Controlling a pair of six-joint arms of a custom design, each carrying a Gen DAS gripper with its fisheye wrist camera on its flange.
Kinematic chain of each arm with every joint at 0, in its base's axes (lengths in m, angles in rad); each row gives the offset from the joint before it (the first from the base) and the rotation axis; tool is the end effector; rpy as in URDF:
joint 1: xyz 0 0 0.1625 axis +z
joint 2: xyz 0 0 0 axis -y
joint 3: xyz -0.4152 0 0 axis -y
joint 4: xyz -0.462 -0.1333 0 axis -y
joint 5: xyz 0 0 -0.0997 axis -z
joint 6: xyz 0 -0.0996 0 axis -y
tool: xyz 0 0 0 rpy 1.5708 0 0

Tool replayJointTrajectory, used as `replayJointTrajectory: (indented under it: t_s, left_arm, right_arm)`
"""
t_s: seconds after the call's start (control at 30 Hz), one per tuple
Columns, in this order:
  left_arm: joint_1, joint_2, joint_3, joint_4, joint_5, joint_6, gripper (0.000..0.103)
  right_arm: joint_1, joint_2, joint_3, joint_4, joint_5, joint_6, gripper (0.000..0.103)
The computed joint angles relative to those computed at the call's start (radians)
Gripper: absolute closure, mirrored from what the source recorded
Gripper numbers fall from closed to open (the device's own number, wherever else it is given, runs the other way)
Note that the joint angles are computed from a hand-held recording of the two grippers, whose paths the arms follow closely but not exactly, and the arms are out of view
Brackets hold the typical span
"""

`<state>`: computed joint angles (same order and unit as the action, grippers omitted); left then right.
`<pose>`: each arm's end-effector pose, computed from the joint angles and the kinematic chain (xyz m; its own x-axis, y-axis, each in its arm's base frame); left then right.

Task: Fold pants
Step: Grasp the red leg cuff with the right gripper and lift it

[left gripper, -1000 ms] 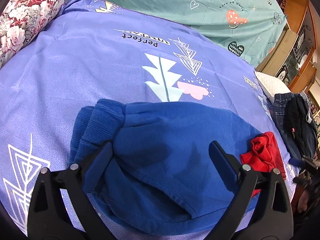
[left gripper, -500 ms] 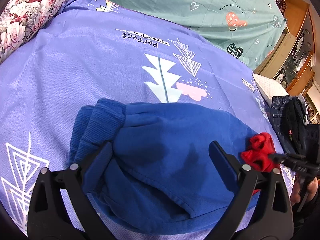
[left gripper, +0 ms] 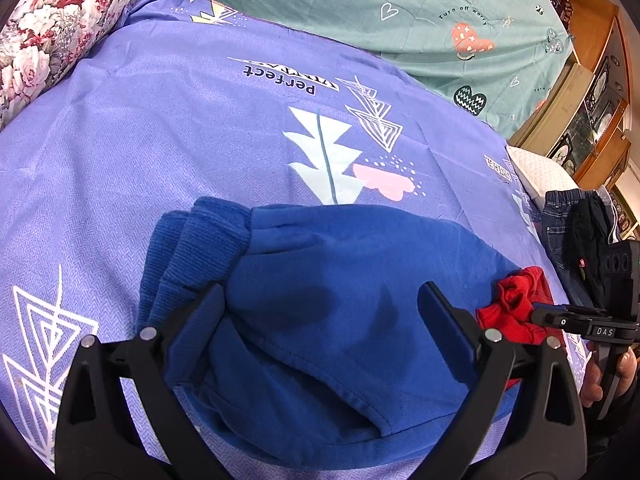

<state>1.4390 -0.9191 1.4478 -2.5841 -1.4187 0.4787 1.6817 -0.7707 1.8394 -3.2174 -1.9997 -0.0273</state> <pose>0.0440 -0.7975 0.2189 -0.8244 0.4572 -0.3336 0.5588 0.7510 -0.3517 0.1636 -0.6390 0.0254 -0.9261 0.1024 0.3631 -0.1180 0.8356 -0.5366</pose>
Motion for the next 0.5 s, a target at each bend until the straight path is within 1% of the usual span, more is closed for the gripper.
replayJointTrajectory:
  t_s: [0.07,0.1,0.17,0.2,0.23,0.27,0.3,0.43,0.5]
  left_arm:
    - [0.0,0.001,-0.001,0.0,0.0,0.002,0.005]
    - [0.001,0.001,-0.001,0.0,-0.001,0.001,0.005]
    - [0.001,0.002,-0.003,0.001,-0.002,-0.002,0.005]
    - [0.001,0.002,-0.003,0.002,-0.004,-0.003,0.005]
    - [0.001,0.002,-0.003,0.002,-0.004,-0.003,0.005]
    - [0.001,0.002,-0.004,0.002,-0.004,-0.004,0.005]
    - [0.002,0.002,-0.004,0.002,-0.006,-0.003,0.005]
    - [0.003,0.002,-0.005,0.004,-0.009,-0.004,0.005]
    - [0.003,0.002,-0.005,0.004,-0.009,-0.004,0.005]
  right_arm:
    - [0.013,0.018,-0.028,0.03,-0.042,-0.009,0.069]
    - [0.02,0.033,-0.047,0.048,-0.082,-0.01,0.069]
    - [0.02,0.047,-0.068,0.069,-0.127,0.003,0.07]
    - [0.018,0.052,-0.072,0.07,-0.134,0.003,0.072]
    - [0.018,0.054,-0.071,0.059,-0.135,-0.004,0.074]
    - [0.02,0.055,-0.066,0.039,-0.135,-0.015,0.08]
    - [0.025,0.051,-0.055,0.006,-0.13,-0.032,0.093]
    - [0.054,0.001,0.0,-0.131,-0.09,-0.087,0.093]
    - [0.08,-0.027,0.018,-0.145,-0.074,-0.11,0.093]
